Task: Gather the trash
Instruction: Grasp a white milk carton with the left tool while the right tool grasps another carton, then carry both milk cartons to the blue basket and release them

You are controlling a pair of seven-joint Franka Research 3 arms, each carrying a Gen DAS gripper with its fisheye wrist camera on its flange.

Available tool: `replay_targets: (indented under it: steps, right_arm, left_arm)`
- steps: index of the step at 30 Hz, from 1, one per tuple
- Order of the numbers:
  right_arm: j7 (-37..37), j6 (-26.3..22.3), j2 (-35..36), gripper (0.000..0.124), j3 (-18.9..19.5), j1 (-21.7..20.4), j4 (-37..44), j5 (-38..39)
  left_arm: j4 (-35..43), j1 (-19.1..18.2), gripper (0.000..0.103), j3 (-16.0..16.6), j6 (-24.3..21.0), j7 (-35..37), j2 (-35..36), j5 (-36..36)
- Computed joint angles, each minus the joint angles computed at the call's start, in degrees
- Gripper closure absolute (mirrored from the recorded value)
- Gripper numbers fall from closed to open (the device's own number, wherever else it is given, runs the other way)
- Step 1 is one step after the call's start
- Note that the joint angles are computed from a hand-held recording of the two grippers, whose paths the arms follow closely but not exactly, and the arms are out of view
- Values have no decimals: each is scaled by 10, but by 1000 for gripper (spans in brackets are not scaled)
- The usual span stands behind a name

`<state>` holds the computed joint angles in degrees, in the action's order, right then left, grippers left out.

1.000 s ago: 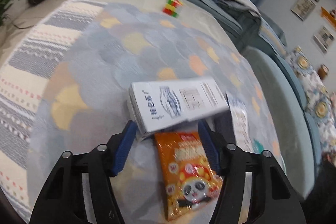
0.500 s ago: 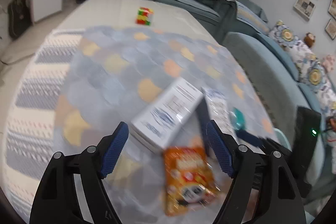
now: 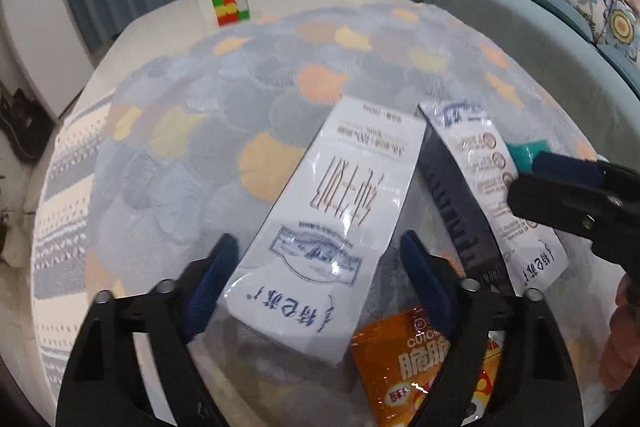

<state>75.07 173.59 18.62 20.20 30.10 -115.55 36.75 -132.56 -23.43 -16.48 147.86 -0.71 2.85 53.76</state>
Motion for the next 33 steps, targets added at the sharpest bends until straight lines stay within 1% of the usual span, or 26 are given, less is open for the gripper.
replay_targets:
  steps: [1, 2, 3, 5, 6, 7, 8, 9, 10, 12, 14, 16, 17, 18, 19, 20, 23, 24, 26, 29, 31, 33]
  right_arm:
    - [17, -8, 4, 45, -14, 13, 7, -15]
    - [51, -21, 10, 45, -41, 35, 17, -43]
    - [74, -32, 15, 45, -54, 46, 24, -61]
    - [112, -49, 23, 45, -72, 60, 35, -93]
    - [124, -59, 26, 46, -74, 62, 38, -104]
    - [124, -64, 27, 49, -68, 55, 38, -104]
    - [132, -70, 26, 62, -70, 55, 34, -111]
    - [126, -61, 19, 63, -64, 50, 21, -113]
    - [106, -52, 10, 63, -49, 37, 5, -102]
    - [74, -42, -12, 63, -26, 18, -29, -81]
    - [25, -34, -37, 63, 3, -4, -64, -40]
    - [-62, -35, -73, 63, 45, -35, -109, 48]
    - [-102, -38, -93, 63, 57, -43, -130, 91]
    - [-130, -41, -109, 64, 61, -43, -145, 122]
    - [-184, -41, -133, 64, 72, -48, -165, 184]
    - [-227, -40, -155, 64, 75, -46, -182, 236]
    - [-318, -39, -216, 64, 59, -25, -223, 355]
    - [-361, -41, -245, 64, 47, -16, -237, 412]
    - [-412, -44, -291, 64, 22, 0, -259, 482]
    - [-435, -37, -367, 64, -19, 14, -296, 530]
    - [-439, -24, -403, 64, -42, 21, -314, 542]
    - [-429, 0, -429, 64, -61, 24, -330, 533]
  left_arm:
    - [-7, 1, 38, 1, 16, -15, -3, 4]
    - [-14, 0, 41, 1, 18, -38, -8, 15]
    - [-21, 0, 45, 0, 24, -60, -14, 25]
    - [-34, 3, 48, -1, 46, -99, -24, 41]
    - [-42, 3, 49, -3, 52, -122, -30, 48]
    - [-42, 1, 49, -8, 47, -132, -31, 50]
    - [-45, -4, 49, -15, 37, -141, -34, 50]
    - [-44, -8, 50, -20, 28, -145, -35, 48]
    - [-46, -12, 51, -25, 23, -154, -38, 46]
    - [-57, -20, 51, -33, 32, -192, -46, 58]
    - [-58, -32, 51, -45, 17, -210, -48, 53]
    - [-61, -47, 51, -57, 8, -230, -53, 45]
    - [-61, -56, 51, -64, 1, -243, -57, 38]
    - [-61, -62, 51, -68, -2, -253, -59, 35]
    - [-64, -68, 51, -72, -3, -265, -64, 34]
    - [-65, -76, 51, -79, -8, -281, -70, 32]
    - [-65, -91, 52, -94, -37, -310, -91, 32]
    - [-62, -96, 52, -100, -51, -319, -101, 32]
    - [-50, -104, 52, -110, -78, -320, -113, 31]
    - [-7, -111, 52, -126, -118, -316, -118, 53]
    - [31, -116, 52, -132, -140, -302, -102, 70]
    - [84, -123, 52, -133, -153, -282, -69, 95]
